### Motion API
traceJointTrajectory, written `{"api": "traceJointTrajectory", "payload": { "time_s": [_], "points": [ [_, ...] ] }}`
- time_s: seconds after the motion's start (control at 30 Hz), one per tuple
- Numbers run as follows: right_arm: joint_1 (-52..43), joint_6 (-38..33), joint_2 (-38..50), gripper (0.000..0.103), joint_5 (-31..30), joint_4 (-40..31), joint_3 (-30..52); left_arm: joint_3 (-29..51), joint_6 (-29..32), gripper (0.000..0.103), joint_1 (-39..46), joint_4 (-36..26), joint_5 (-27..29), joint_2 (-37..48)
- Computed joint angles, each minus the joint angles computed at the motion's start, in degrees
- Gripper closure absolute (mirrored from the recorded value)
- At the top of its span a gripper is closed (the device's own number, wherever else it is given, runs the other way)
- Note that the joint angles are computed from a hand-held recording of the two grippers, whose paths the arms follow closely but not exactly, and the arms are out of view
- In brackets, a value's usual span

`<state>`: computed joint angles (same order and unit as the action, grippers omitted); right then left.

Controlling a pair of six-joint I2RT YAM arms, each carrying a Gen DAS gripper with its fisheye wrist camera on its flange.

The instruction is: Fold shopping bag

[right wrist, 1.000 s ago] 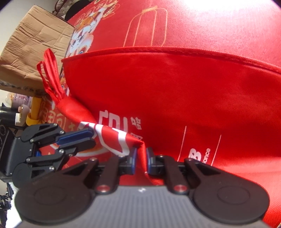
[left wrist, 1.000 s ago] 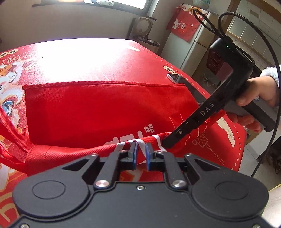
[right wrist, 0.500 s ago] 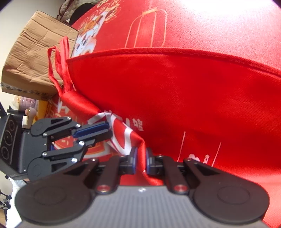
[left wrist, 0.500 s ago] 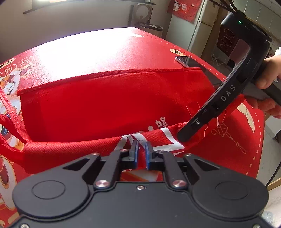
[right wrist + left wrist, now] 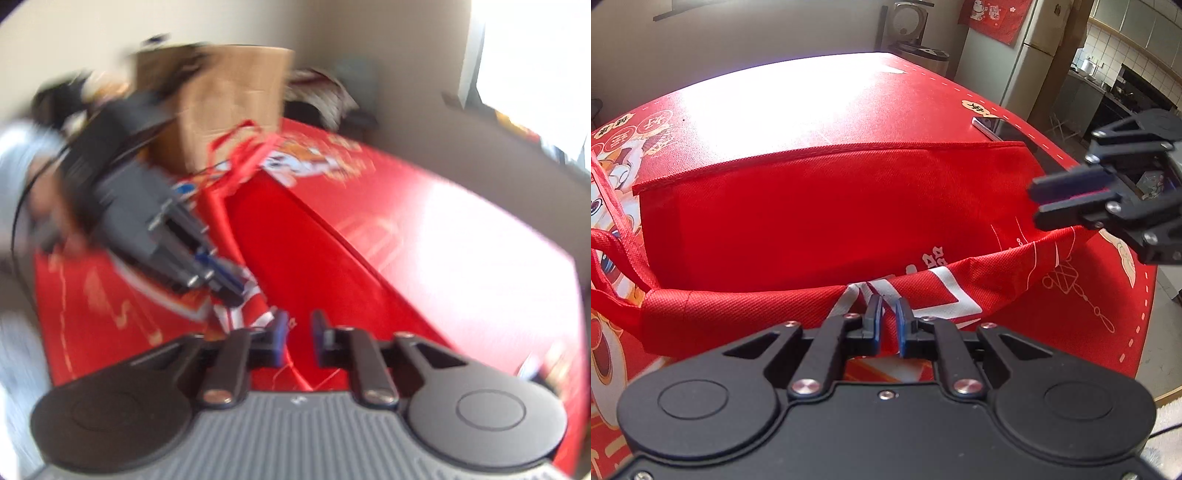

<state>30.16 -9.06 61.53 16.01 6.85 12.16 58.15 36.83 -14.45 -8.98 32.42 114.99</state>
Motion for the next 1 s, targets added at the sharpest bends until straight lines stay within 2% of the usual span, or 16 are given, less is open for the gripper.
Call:
{"api": "traceJointTrajectory", "payload": {
  "time_s": [0.07,0.1,0.23,0.27,0.33,0.43,0.57,0.67,0.73,0.8,0.93,1.0],
  "points": [
    [10.0,-2.7,5.3,0.099,10.0,4.6,-1.6,-0.4,-0.4,0.092,-0.2,0.5,-0.1,-0.1],
    [12.3,-3.2,8.5,0.099,12.3,7.1,-2.0,-0.8,-0.5,0.092,-0.3,0.9,-0.3,-0.3],
    [11.3,-2.2,17.8,0.099,15.6,17.5,-1.8,-2.0,-0.6,0.092,-0.7,2.3,-0.8,-1.1],
    [9.8,-2.1,19.4,0.1,15.3,18.1,-1.0,-2.3,-0.6,0.092,-0.7,2.5,-0.9,-1.2],
    [5.9,-2.7,21.2,0.102,12.8,20.1,-0.9,-2.2,-0.7,0.092,-0.3,2.4,-0.6,-1.1],
    [0.4,-1.4,20.6,0.102,7.6,18.4,-1.1,-2.2,-1.2,0.093,0.0,2.8,-0.1,-0.9],
    [-5.5,1.0,24.8,0.102,1.9,20.1,0.2,-3.2,-1.5,0.093,0.6,4.0,0.5,-1.1],
    [-15.3,8.1,25.4,0.102,-9.7,19.9,0.7,-3.1,-1.7,0.093,1.0,4.1,1.0,-0.9],
    [-19.8,9.8,24.8,0.102,-15.4,20.5,-0.1,-3.0,-1.8,0.093,1.2,3.8,1.4,-0.8],
    [-22.1,10.9,25.3,0.102,-18.2,24.1,-2.0,-3.2,-1.9,0.093,1.4,4.2,1.6,-0.8],
    [-22.7,13.4,25.8,0.102,-19.0,30.1,-5.1,-3.8,-2.5,0.092,1.2,5.2,1.4,-1.0],
    [-27.5,13.6,21.9,0.103,-24.7,27.9,-6.2,-3.6,-2.8,0.092,0.9,4.9,1.1,-1.1]
  ]
}}
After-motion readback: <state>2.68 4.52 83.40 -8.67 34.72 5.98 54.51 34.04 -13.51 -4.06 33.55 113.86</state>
